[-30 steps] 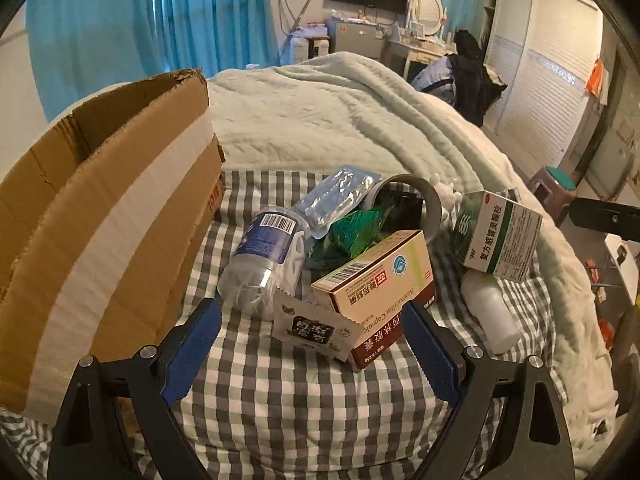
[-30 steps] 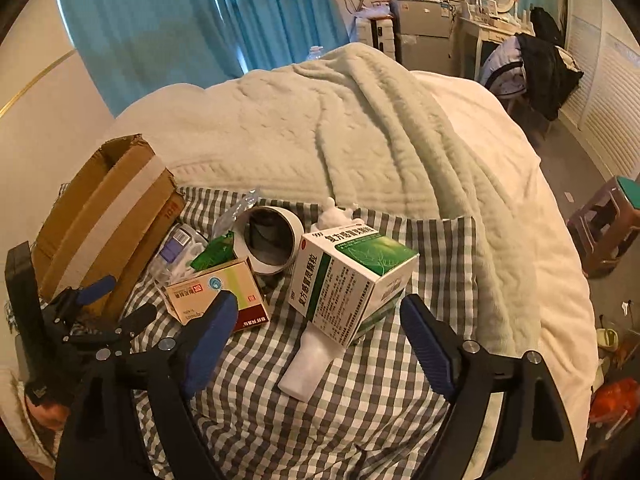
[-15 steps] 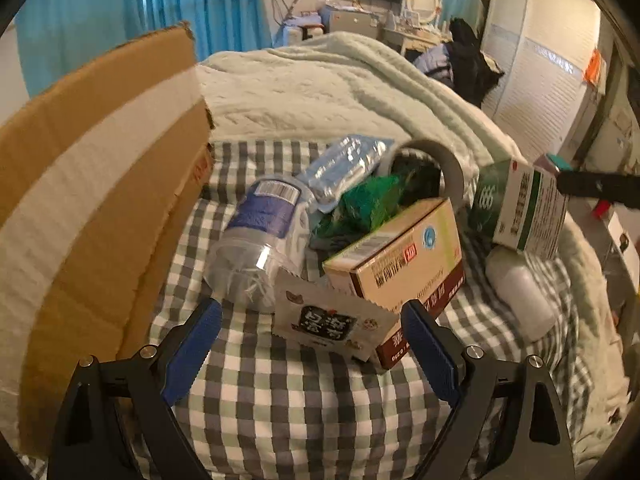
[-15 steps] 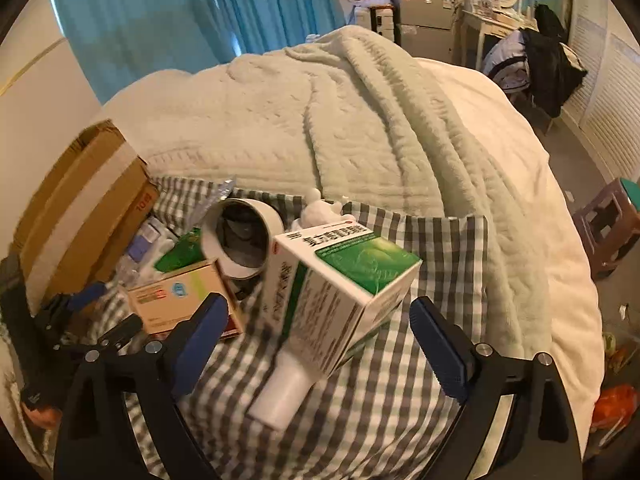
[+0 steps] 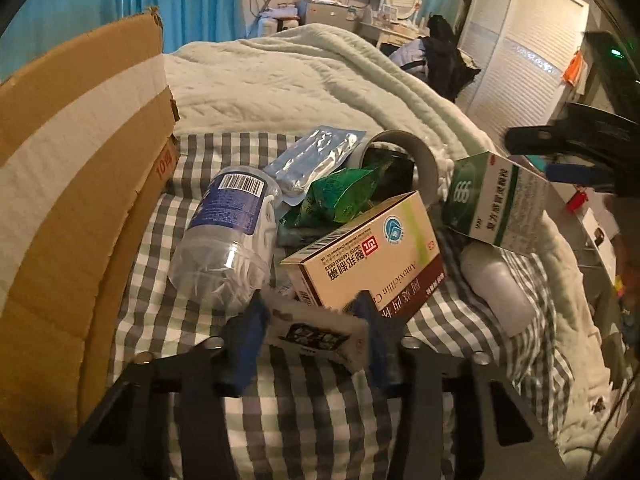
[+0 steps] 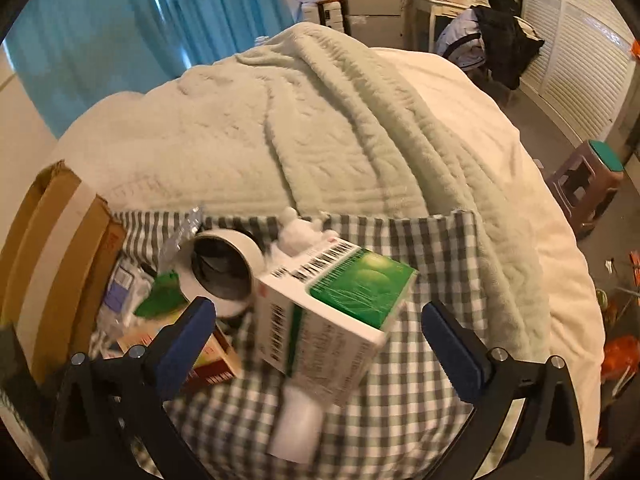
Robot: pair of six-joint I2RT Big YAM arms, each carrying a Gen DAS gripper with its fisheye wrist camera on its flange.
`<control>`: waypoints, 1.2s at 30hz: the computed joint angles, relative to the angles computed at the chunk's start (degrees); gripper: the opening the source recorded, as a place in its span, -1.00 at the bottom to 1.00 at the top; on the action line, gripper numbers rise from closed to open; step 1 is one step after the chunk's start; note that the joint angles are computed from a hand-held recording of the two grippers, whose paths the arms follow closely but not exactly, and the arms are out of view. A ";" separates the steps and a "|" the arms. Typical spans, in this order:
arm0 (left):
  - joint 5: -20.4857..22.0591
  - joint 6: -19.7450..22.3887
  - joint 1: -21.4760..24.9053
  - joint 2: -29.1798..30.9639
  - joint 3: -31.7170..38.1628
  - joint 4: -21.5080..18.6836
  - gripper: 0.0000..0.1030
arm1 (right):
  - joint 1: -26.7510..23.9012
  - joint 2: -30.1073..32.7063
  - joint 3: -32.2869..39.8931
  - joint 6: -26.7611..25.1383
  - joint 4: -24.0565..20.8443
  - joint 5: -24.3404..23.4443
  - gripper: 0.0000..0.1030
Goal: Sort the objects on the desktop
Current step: 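Grasp small white packet with left tool while right tool grasps green-white medicine box, then carry packet and green-white box over the cardboard box and release both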
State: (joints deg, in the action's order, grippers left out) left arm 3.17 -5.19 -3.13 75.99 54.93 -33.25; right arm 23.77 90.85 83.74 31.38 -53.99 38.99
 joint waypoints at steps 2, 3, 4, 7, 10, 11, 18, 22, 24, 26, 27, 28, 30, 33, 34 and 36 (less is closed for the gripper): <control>0.90 -0.94 0.82 -0.85 -0.33 -0.21 -0.21 | -0.23 2.28 2.17 3.66 -3.07 1.43 0.99; 1.25 -1.39 1.13 -1.02 -0.42 -0.24 -0.21 | -0.43 3.37 3.19 6.32 -5.12 2.32 0.99; 1.65 -1.93 1.50 -1.20 -0.52 -0.30 -0.22 | -0.60 4.43 4.31 8.71 -7.18 3.37 0.99; 1.82 -2.62 2.30 -1.41 -0.57 -0.76 -0.23 | -1.15 6.46 6.18 9.95 -10.26 5.44 0.99; 2.47 -3.63 2.85 -1.96 -0.67 -1.31 -0.23 | -2.05 6.07 5.70 9.55 -12.02 4.60 0.99; 2.48 -3.60 2.85 -2.03 -0.48 -1.44 -0.23 | -2.28 5.11 4.74 9.70 -11.84 4.10 0.99; 1.74 -3.13 1.56 -2.89 0.38 -1.40 -0.23 | -4.04 -2.64 -4.28 6.79 -8.30 0.79 0.84; 1.37 -3.20 1.35 -3.78 0.45 -1.43 -0.23 | -5.61 -5.42 -8.11 6.78 -5.77 -4.25 0.67; 1.76 -3.31 1.57 -4.12 0.77 -1.74 -0.23 | -5.53 -7.06 -9.89 6.99 -4.37 -5.64 0.65; 1.72 -3.57 1.58 -4.51 1.32 -1.90 -0.23 | -5.57 -8.97 -11.34 6.70 -2.27 -7.75 0.64; 1.56 -3.56 1.52 -4.62 1.57 -1.92 -0.23 | -5.64 -10.03 -11.90 6.47 -1.14 -8.85 0.64; 1.30 -3.54 1.40 -4.91 1.80 -1.81 -0.23 | -5.53 -10.78 -12.03 6.32 -0.58 -9.29 0.64; 1.28 -3.41 1.31 -5.37 2.44 -1.38 -0.23 | -4.93 -12.01 -11.81 5.82 0.35 -9.89 0.63; 2.06 -3.59 1.45 -5.98 3.51 -1.03 -0.23 | -3.33 -12.68 -9.98 5.38 0.83 -10.28 0.63; 2.47 -3.56 1.58 -6.32 4.25 -0.99 -0.23 | -2.55 -12.54 -8.93 4.92 0.63 -10.15 0.63; 2.95 -3.97 2.00 -7.17 5.07 -0.46 -0.23 | -0.90 -12.03 -6.79 3.31 0.72 -9.75 0.63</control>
